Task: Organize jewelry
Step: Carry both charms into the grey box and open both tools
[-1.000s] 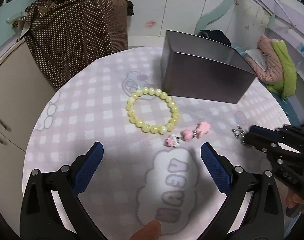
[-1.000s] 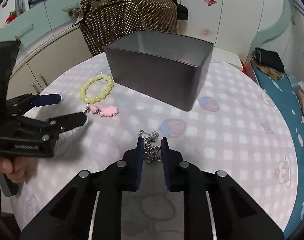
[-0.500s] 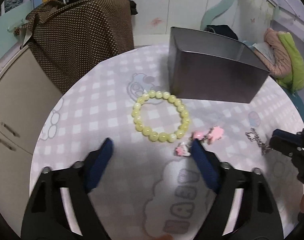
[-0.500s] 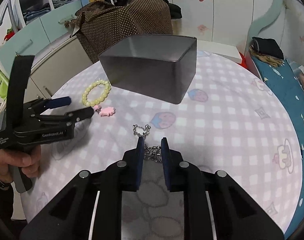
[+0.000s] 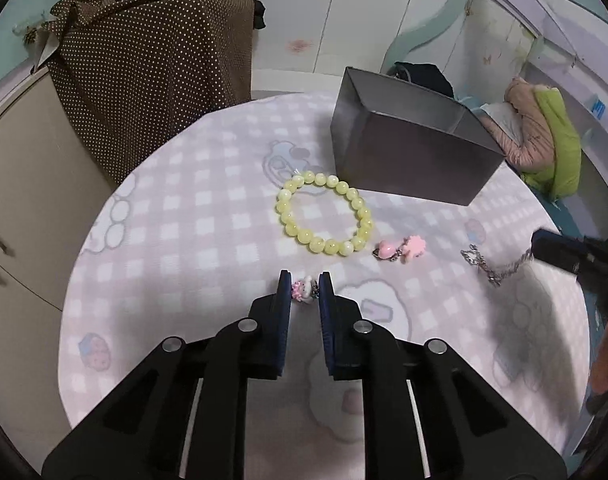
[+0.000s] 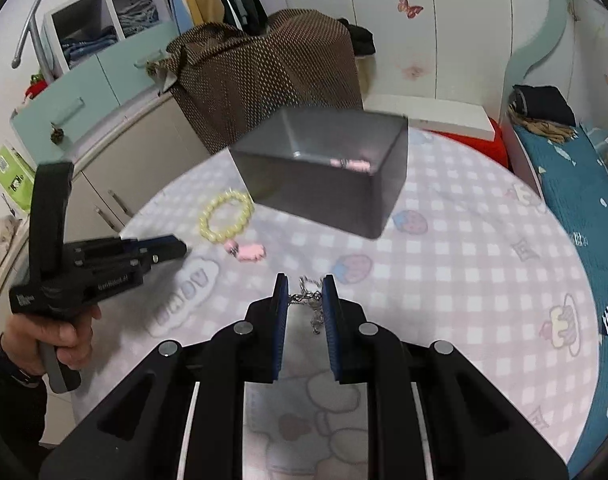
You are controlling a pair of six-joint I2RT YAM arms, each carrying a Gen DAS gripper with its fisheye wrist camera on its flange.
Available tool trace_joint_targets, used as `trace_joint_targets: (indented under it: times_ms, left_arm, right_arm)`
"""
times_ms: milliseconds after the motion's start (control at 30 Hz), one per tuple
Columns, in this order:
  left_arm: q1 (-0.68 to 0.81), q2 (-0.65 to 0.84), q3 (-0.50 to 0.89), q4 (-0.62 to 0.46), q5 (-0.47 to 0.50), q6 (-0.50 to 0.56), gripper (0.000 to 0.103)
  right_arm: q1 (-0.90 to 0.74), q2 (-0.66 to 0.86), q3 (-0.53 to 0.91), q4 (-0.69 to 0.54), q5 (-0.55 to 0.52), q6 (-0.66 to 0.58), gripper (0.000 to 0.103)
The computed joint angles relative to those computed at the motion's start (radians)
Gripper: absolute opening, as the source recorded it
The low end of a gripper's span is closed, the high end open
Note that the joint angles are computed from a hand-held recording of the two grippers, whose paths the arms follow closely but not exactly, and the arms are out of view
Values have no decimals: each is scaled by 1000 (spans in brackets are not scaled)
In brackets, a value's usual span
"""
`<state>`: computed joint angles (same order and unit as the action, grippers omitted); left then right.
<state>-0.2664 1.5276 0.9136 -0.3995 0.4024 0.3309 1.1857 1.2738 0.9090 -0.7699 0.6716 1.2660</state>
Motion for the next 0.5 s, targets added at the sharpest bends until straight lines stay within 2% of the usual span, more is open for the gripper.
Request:
trace_joint_targets:
  times_ms: [267,500]
  left_arm:
    - [21,-84,36,-58,50,12,14]
    - [-27,-104,178,-108,72,-29,14]
  right_arm:
    - [2,-14,117,-113,64,-50,16]
    - [-27,0,269,-199,123,-167,16]
